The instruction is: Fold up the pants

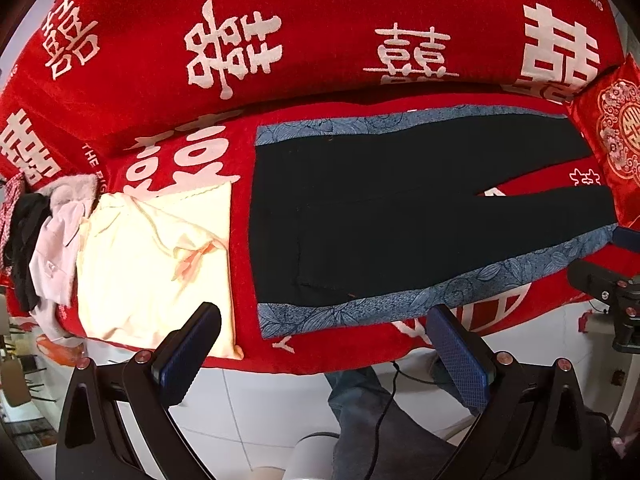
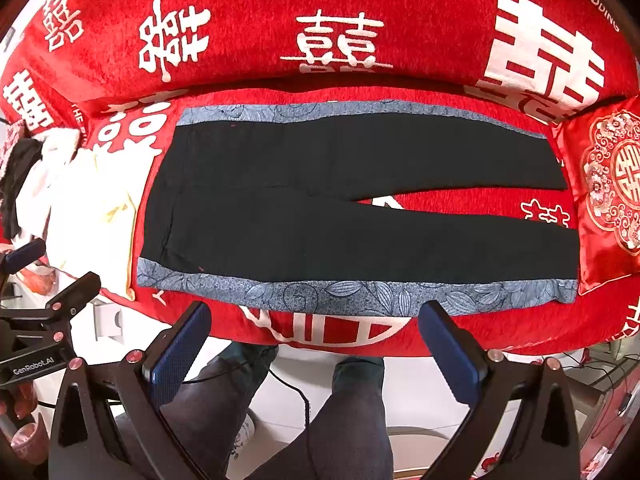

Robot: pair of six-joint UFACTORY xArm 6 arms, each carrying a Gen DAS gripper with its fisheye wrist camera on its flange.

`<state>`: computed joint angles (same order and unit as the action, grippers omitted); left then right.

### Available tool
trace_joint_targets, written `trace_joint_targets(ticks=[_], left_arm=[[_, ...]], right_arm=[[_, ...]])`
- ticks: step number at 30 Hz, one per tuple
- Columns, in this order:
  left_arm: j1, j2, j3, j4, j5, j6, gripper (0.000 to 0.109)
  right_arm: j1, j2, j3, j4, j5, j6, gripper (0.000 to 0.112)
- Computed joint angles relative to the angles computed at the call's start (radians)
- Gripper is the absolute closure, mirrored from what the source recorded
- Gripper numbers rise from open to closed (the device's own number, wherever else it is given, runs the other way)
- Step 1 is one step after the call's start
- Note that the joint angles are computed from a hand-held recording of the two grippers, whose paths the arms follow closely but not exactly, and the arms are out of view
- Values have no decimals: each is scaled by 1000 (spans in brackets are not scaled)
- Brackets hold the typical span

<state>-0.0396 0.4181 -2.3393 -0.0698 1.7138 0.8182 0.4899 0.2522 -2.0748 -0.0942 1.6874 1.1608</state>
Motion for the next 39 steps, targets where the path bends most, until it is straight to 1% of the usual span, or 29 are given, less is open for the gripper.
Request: trace_joint_targets(ticks=[6,27,32,34,39], left_arm=[[-7,-15,17,-6,-19,12,6],[-21,-39,49,9,-62,-9,6],[-30,-78,109,25,-98,-16,6],[-33,-90,128,31,-105,-28,6],[-50,-128,178,56,-105,-111,6]], right_arm=[[0,-9,13,-4,-10,-1,9],[-9,-11,19,-2,-24,-12,9],[-16,-35,68,6,-71,-15,9],[-20,-65,118,14,-106,-22,9],[-37,-151,247,39,-176,-47,9]])
